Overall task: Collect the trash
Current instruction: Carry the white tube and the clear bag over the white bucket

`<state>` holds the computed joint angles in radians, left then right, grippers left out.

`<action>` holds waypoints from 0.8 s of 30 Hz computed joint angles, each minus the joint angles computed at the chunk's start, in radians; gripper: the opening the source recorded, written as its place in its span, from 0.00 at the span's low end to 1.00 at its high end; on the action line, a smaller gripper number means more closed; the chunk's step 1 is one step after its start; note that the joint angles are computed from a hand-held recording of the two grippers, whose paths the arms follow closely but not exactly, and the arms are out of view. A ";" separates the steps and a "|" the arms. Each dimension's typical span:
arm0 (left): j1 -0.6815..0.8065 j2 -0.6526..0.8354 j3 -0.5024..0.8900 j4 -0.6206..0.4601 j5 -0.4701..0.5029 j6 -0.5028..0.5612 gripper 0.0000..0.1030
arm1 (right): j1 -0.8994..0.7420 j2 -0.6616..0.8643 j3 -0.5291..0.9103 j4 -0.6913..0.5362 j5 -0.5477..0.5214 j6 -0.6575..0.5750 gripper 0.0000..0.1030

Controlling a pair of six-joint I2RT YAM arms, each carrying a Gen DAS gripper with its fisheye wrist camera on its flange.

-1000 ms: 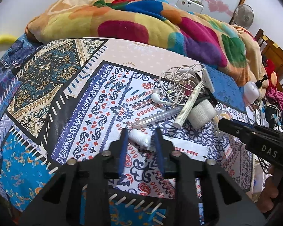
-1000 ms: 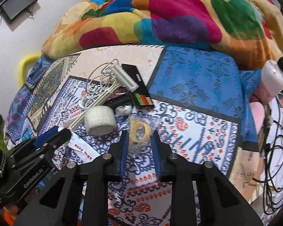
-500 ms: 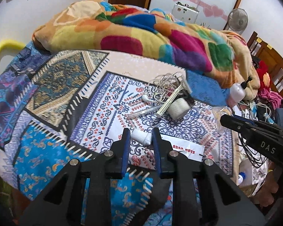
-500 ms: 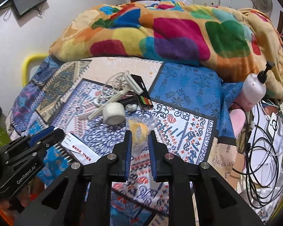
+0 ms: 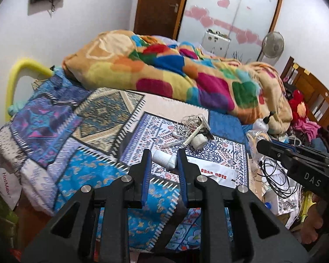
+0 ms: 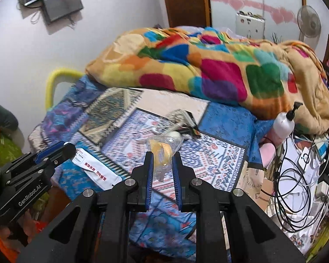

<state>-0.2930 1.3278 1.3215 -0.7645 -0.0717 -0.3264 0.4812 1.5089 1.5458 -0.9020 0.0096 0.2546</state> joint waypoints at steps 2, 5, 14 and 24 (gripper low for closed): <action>0.019 -0.059 -0.012 -0.031 -0.001 -0.004 0.22 | 0.040 -0.020 0.013 -0.015 0.019 0.015 0.15; 0.050 -0.135 -0.030 -0.066 0.001 -0.004 0.22 | 0.110 -0.040 0.036 -0.035 0.054 0.041 0.15; 0.257 -0.366 -0.061 -0.226 0.052 0.076 0.22 | 0.335 -0.042 0.099 -0.072 0.137 0.117 0.15; 1.045 -0.510 -0.070 -0.459 0.510 0.484 0.22 | 0.582 0.085 0.230 -0.095 0.202 0.165 0.15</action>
<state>0.7520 0.8174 1.2519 -1.2233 0.4383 0.1577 1.0635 1.5936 1.7754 -0.9974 0.2119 0.4193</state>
